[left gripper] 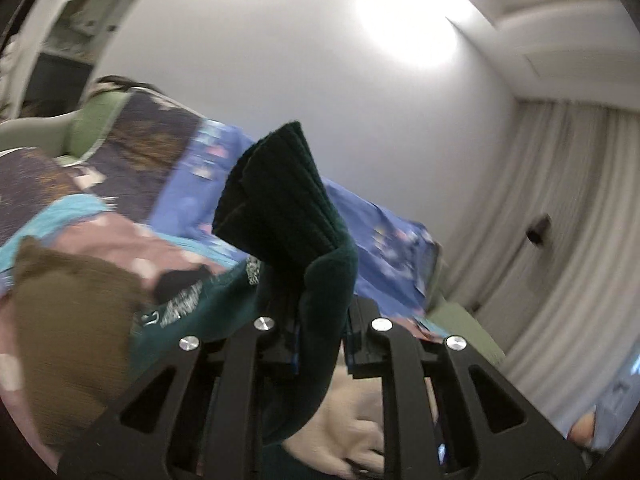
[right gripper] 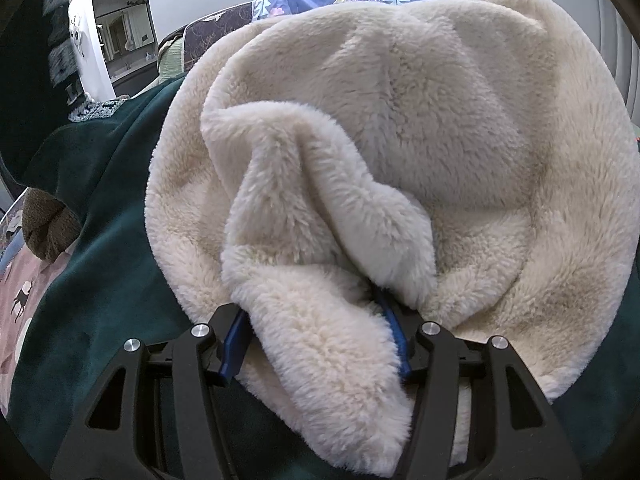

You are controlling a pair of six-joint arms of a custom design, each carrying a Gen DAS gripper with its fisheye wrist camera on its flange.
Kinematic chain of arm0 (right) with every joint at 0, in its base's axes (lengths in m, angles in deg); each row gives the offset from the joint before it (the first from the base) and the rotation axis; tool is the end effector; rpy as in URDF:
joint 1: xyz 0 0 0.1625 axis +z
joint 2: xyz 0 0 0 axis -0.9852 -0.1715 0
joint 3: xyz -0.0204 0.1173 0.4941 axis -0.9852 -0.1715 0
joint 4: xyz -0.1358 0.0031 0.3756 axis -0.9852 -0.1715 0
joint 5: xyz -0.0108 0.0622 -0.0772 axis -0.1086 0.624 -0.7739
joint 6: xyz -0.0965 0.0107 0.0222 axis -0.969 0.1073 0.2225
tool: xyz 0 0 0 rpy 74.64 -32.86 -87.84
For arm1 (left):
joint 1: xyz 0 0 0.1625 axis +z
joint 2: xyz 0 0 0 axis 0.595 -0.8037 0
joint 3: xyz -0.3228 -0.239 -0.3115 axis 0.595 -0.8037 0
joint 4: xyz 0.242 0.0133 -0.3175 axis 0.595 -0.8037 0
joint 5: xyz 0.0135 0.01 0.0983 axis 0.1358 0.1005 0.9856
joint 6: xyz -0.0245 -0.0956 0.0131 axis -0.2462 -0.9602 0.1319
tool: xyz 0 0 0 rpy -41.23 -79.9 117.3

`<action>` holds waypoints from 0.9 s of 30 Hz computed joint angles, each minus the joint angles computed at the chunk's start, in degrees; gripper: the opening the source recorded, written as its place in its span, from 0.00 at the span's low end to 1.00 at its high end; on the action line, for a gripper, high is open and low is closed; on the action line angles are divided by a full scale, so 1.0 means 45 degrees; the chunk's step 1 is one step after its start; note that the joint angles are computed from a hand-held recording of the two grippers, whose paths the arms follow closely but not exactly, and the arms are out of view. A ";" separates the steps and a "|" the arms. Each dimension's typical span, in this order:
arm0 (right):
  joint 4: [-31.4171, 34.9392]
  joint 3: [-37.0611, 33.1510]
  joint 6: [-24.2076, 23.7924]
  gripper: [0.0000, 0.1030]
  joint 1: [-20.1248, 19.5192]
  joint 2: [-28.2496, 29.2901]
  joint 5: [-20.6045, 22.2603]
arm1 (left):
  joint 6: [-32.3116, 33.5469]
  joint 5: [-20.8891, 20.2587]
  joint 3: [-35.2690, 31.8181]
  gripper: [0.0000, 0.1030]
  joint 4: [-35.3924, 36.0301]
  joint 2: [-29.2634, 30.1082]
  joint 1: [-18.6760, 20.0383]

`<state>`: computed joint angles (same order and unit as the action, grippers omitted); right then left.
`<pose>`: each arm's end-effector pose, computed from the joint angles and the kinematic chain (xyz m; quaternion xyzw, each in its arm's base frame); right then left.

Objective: Fold large clothes

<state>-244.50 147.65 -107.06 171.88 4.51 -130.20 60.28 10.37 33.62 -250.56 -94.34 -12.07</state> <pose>0.1134 -0.4433 0.2974 0.2389 -0.8915 0.2883 0.2548 -0.4341 -0.4264 0.2912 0.1753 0.8218 -0.5417 0.0237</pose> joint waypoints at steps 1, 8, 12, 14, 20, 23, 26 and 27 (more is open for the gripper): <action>0.0034 0.0009 0.0002 0.56 -0.0043 -0.0055 0.0083 | 0.0062 -0.0445 -0.0349 0.14 0.0128 0.0461 -0.0017; 0.3602 -0.0551 0.2234 0.56 -0.0876 -0.3122 0.1866 | 0.0102 -0.2571 -0.1863 0.14 0.0950 0.2901 0.0047; 0.4388 -0.0794 0.2617 0.56 -0.1930 -0.5030 0.3336 | -0.0208 -0.4005 -0.2667 0.14 0.1631 0.4358 0.0226; 0.6052 -0.1162 0.2926 0.59 -0.3167 -0.6038 0.5173 | -0.0527 -0.4584 -0.2880 0.14 0.1863 0.5001 0.0309; 0.7500 -0.1454 0.2959 0.71 -0.4500 -0.6639 0.7021 | -0.1133 -0.5489 -0.3021 0.31 0.3674 0.6106 0.0467; 0.8392 -0.1684 0.2660 0.78 -0.4008 -0.6461 0.6573 | -0.1219 -0.5546 -0.2103 0.47 0.3153 0.5776 0.0330; 0.8354 -0.1556 0.2566 0.82 -0.3321 -0.6048 0.5401 | -0.1192 -0.4185 -0.0830 0.61 0.2488 0.5019 -0.0141; 0.8364 -0.1520 0.2540 0.82 -0.3205 -0.5934 0.5302 | -0.1248 -0.3560 -0.0389 0.66 0.2316 0.4746 -0.0309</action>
<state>-206.86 140.81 -95.63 157.46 -22.19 -106.34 54.67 -5.65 31.87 -240.14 -72.98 -13.46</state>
